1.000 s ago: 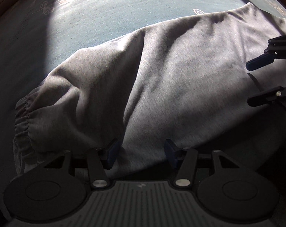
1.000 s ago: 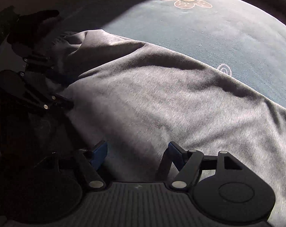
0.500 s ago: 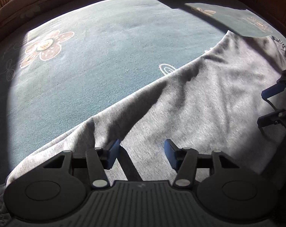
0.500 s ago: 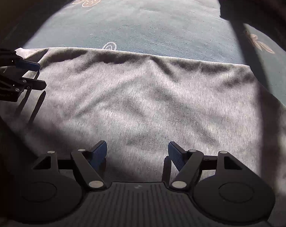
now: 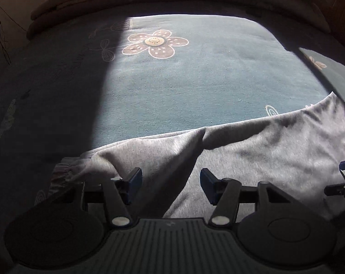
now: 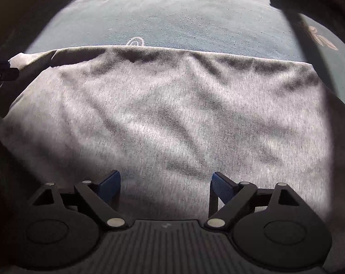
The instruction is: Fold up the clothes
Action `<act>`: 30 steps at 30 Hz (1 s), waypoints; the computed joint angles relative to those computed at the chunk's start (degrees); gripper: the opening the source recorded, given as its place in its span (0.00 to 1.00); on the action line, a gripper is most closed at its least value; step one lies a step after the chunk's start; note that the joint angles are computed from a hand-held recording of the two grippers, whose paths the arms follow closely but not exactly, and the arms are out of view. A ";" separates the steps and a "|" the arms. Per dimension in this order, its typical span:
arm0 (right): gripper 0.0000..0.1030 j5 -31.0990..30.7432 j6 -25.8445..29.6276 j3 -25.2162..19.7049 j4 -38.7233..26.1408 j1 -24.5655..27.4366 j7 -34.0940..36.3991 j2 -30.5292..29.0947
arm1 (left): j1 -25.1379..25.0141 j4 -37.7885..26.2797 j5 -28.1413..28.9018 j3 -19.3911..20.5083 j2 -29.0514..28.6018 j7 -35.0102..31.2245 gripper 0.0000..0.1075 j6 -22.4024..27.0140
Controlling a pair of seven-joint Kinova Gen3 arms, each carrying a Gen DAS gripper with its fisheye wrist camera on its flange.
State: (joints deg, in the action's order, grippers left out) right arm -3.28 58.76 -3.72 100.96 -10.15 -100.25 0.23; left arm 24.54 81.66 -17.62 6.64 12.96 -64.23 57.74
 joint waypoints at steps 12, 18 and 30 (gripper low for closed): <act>0.69 -7.67 -0.24 -4.29 -15.27 -3.59 18.58 8.73 | 4.56 12.47 4.06 -16.36 -8.58 17.24 0.62 -3.42; 0.53 -7.49 1.80 -6.01 -31.19 -9.25 23.67 19.53 | 1.95 18.43 10.89 -18.72 -11.54 11.75 0.64 -10.39; 0.53 -2.99 11.06 -4.14 -61.06 -19.30 24.75 36.36 | -8.24 29.77 38.80 -19.95 -13.62 -2.14 0.60 -26.47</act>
